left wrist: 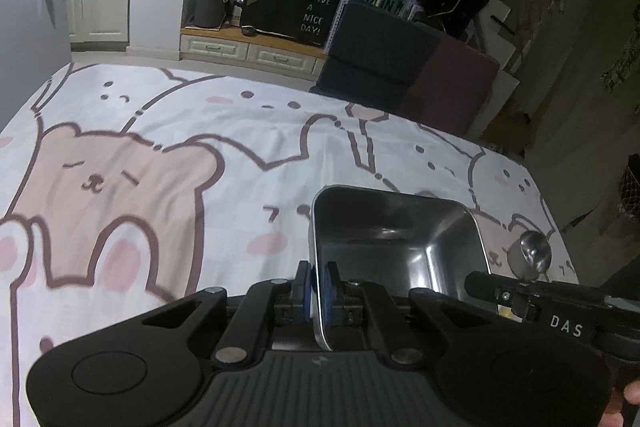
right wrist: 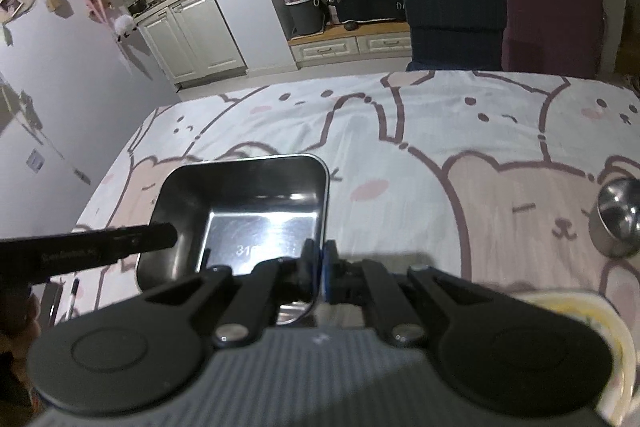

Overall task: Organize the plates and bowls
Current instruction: 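Lift the steel tray with both grippers and carry it toward the stacked bowls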

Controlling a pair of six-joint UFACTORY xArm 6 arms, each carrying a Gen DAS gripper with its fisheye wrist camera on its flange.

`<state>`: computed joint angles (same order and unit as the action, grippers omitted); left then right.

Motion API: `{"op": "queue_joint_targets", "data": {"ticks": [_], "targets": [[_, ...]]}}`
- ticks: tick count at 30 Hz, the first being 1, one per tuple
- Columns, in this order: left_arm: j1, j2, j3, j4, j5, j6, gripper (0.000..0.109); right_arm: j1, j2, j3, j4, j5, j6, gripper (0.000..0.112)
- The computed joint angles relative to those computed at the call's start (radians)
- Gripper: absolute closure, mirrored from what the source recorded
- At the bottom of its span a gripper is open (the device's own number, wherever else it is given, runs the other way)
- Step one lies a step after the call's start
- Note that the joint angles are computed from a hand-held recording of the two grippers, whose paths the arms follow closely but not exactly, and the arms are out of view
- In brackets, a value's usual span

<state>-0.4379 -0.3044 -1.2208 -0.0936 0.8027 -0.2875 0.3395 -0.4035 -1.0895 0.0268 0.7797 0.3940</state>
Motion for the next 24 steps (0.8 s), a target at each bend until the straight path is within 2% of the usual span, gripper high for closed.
{"op": "queue_joint_targets", "data": {"ticks": [6, 11, 18, 24], "targets": [[-0.019, -0.073, 0.077, 0.036, 0.017, -0.010, 0.102, 0.038, -0.075, 0.045, -0.023, 0.050, 0.024, 0.107], [-0.028, -0.086, 0.120, 0.065, 0.039, -0.002, 0.102, 0.074, -0.109, 0.063, -0.051, 0.093, 0.036, 0.105], [-0.026, -0.072, 0.141, 0.120, 0.074, 0.007, 0.102, 0.104, -0.080, 0.042, -0.083, 0.149, 0.044, 0.104], [-0.007, -0.062, 0.153, 0.139, 0.085, 0.018, 0.101, 0.133, -0.040, 0.021, -0.090, 0.150, 0.037, 0.103]]}}
